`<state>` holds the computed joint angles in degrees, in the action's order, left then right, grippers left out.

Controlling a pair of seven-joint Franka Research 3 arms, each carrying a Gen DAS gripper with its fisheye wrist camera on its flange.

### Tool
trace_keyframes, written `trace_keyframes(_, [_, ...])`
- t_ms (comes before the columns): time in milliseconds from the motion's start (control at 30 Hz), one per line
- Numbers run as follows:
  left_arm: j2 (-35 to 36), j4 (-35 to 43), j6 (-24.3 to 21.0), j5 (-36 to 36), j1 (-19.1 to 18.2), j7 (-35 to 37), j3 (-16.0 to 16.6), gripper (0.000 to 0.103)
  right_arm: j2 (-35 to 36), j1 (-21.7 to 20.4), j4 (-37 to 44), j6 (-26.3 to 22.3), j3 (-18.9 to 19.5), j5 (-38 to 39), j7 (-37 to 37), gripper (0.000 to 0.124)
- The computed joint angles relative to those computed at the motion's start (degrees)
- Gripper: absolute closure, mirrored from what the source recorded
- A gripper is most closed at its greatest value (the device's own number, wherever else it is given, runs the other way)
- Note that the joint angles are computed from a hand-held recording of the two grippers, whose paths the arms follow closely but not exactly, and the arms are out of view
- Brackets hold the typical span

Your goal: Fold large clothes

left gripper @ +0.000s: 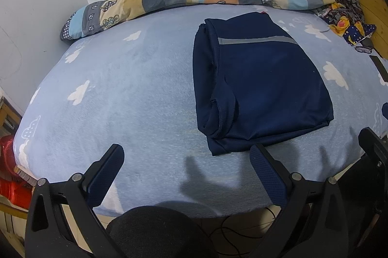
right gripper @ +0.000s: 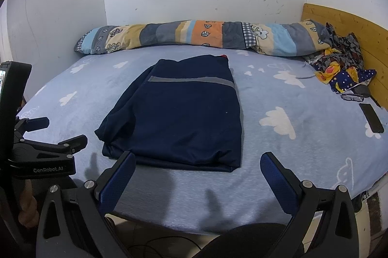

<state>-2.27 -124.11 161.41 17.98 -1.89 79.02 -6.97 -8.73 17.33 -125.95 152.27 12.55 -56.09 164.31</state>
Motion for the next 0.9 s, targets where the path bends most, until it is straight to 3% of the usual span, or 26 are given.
trace_keyframes(900, [0.01,0.11,-0.23,-1.94,-0.13,2.18,0.06,0.0,-0.38,-0.56,-0.78,1.21,-0.27,0.7,-1.55,0.021])
